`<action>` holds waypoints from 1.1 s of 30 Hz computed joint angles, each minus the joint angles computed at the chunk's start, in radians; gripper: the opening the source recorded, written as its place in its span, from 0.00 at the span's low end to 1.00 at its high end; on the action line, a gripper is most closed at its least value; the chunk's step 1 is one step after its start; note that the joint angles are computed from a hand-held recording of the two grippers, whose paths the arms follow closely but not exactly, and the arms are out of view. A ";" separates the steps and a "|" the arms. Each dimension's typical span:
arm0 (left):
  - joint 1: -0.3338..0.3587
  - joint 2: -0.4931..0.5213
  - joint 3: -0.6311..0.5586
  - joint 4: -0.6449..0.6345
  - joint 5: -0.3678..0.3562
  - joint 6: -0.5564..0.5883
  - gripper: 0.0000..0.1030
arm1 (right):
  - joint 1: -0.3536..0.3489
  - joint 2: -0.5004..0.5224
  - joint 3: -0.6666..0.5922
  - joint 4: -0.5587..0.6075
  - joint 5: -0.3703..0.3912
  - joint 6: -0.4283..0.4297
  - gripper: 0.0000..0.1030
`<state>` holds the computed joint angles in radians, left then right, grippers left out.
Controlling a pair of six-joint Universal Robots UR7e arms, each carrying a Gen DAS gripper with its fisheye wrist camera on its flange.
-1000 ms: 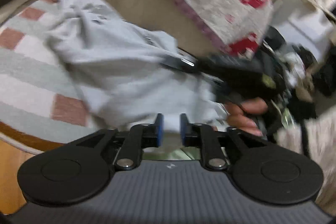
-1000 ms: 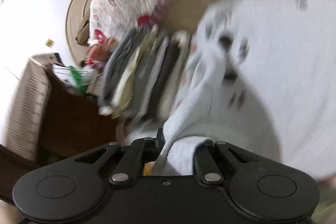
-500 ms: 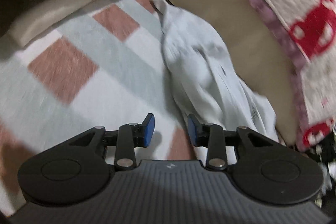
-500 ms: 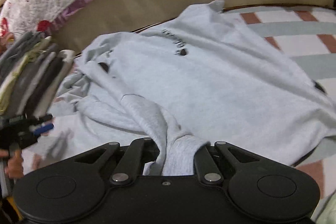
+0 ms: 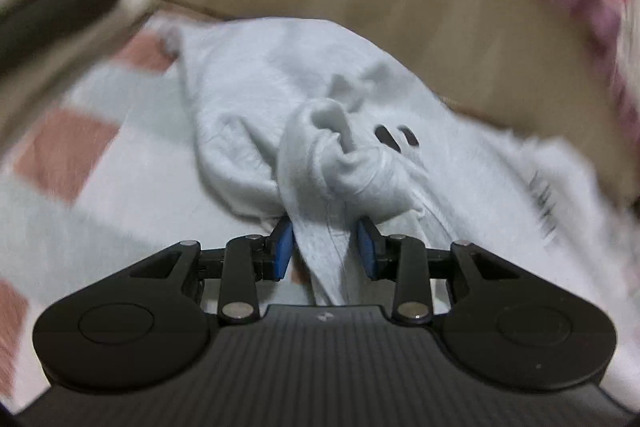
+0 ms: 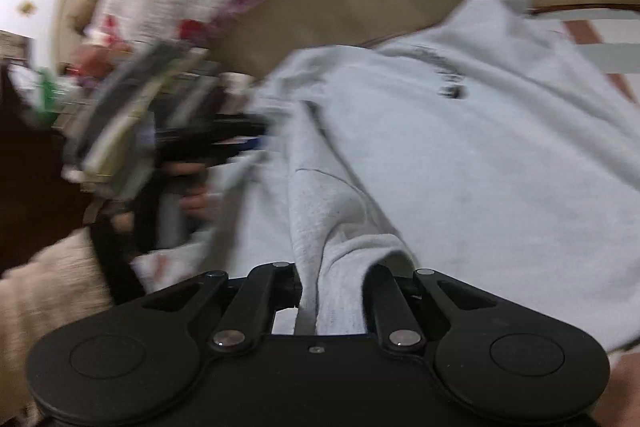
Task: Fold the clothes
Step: 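Regrasp the sweatshirt hem with the left gripper while the right gripper grasps the sleeve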
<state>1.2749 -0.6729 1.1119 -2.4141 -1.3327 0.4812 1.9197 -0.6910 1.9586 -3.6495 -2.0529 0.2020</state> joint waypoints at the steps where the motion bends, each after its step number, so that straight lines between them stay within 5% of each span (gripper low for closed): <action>1: -0.015 0.001 0.019 -0.026 0.034 0.053 0.32 | 0.007 0.006 -0.004 -0.010 -0.014 -0.014 0.11; 5: -0.037 -0.013 0.065 -0.117 0.099 0.221 0.11 | 0.026 0.014 -0.009 -0.025 -0.135 -0.022 0.10; 12: -0.050 -0.053 0.121 -0.328 0.232 0.419 0.11 | 0.023 0.017 -0.011 -0.022 -0.222 0.021 0.08; 15: -0.039 -0.039 0.100 -0.374 0.309 0.397 0.11 | 0.016 0.019 0.000 -0.092 -0.130 0.070 0.08; 18: -0.025 -0.033 0.083 -0.383 0.371 0.382 0.16 | -0.007 0.016 0.020 -0.185 0.084 0.081 0.08; 20: -0.006 -0.049 0.056 -0.285 0.340 0.296 0.20 | -0.027 0.012 0.031 -0.232 0.230 0.096 0.08; 23: 0.024 -0.067 0.011 -0.163 0.227 0.213 0.26 | -0.021 -0.003 0.016 -0.184 0.296 0.039 0.08; 29: 0.049 -0.027 -0.084 -0.102 0.079 0.228 0.41 | -0.022 -0.006 0.008 -0.153 0.399 0.000 0.09; 32: 0.050 0.019 -0.184 0.021 0.034 0.256 0.38 | -0.026 -0.007 0.018 -0.170 0.435 -0.014 0.09; 33: 0.047 0.029 -0.205 0.053 0.032 0.288 0.22 | -0.020 -0.008 0.017 -0.164 0.407 -0.015 0.09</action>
<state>1.3223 -0.6443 0.9067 -2.3611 -1.3009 0.7688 1.8996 -0.6990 1.9759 -3.8130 -1.6462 0.1871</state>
